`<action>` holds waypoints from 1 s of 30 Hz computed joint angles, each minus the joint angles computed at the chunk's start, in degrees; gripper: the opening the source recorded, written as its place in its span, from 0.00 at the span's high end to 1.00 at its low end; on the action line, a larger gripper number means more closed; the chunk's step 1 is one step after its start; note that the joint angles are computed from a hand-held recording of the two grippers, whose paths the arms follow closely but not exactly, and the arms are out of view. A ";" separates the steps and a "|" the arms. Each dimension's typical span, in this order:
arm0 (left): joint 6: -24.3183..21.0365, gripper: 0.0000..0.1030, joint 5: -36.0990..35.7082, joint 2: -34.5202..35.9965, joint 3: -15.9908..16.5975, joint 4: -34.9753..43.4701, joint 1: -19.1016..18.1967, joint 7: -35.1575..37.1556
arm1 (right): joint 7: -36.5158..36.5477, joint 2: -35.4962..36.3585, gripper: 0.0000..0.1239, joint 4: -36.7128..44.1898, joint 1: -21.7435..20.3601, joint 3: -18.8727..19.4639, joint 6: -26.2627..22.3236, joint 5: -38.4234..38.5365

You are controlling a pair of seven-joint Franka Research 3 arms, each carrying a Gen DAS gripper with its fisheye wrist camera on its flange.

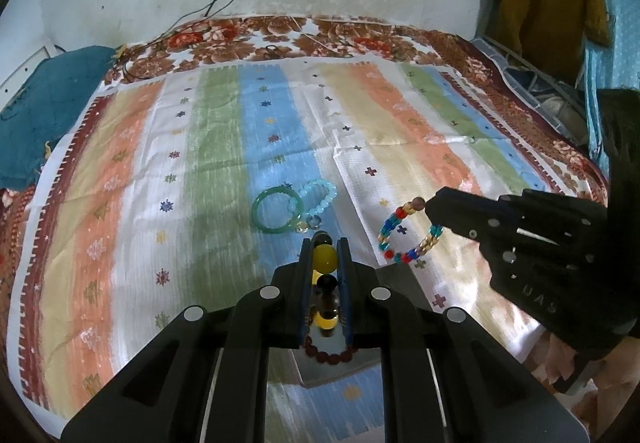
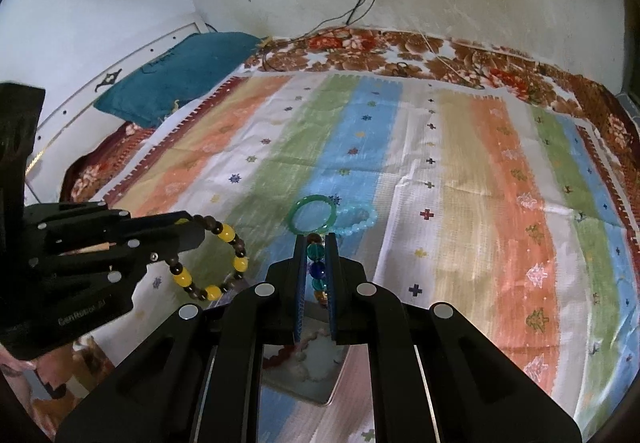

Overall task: Organize jewelry
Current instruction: 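Lift both held bracelets and carry them over the silver tin, then open both tools to drop the bracelets into the tin and withdraw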

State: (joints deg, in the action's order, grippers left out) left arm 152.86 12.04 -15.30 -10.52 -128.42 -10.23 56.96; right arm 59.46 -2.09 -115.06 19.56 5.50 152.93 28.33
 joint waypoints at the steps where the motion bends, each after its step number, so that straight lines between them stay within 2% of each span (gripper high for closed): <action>1: 0.32 0.89 -0.60 -0.39 0.19 -0.44 -0.37 0.46 | -0.35 -0.45 0.92 -0.54 0.04 -0.01 0.06 0.35; 7: 1.06 0.89 -0.11 -2.16 -0.33 -2.29 -0.61 -0.25 | -2.01 -2.28 0.92 -2.59 0.45 -0.26 -0.44 2.54; 15: -0.16 0.89 -0.15 -2.60 -0.60 -3.09 -1.41 -0.45 | -3.19 -3.53 0.92 -4.30 0.73 -0.60 -1.64 3.78; 18: -2.11 0.88 0.55 -2.07 -0.96 -2.31 -1.22 -1.00 | -3.43 -3.64 0.92 -4.43 0.70 -0.80 -2.23 4.87; 19: -2.48 0.86 0.63 -1.98 -0.96 -2.20 -1.19 -1.11 | -3.08 -3.55 0.92 -4.39 0.60 -0.81 -2.37 4.77; 20: -3.03 0.77 0.94 -1.87 -1.06 -2.00 -0.97 -1.58 | -2.03 -3.28 0.92 -4.08 0.37 -0.82 -2.91 4.19; 21: -3.07 0.73 1.32 -1.96 -1.12 -2.05 -0.73 -2.08 | -1.57 -3.01 0.91 -3.63 0.23 -0.93 -3.68 4.32; 22: -3.00 0.73 1.58 -2.06 -1.12 -2.13 -0.61 -2.41 | -1.75 -2.74 0.85 -3.14 0.14 -1.14 -4.53 5.24; 23: -3.08 0.73 2.00 -2.13 -1.21 -2.16 -0.35 -3.02 | -2.05 -2.56 0.71 -2.87 0.04 -1.28 -4.91 6.16; 24: -3.18 0.72 2.35 -2.14 -1.28 -2.17 -0.19 -3.48 | -1.82 -2.58 0.66 -3.00 -0.03 -1.12 -4.49 5.90; 28: -4.36 0.65 3.70 -1.98 -1.38 -2.00 0.58 -5.81 | -0.87 -2.20 0.64 -2.96 -0.33 -0.87 -3.71 4.46; 29: -4.35 0.62 3.74 -2.06 -1.26 -2.09 0.69 -6.27 | -0.45 -1.97 0.64 -2.80 -0.43 -0.89 -3.90 4.19; 30: -4.31 0.55 3.85 -2.21 -1.22 -2.22 0.81 -6.79 | -0.21 -1.75 0.63 -2.63 -0.51 -0.89 -4.01 3.97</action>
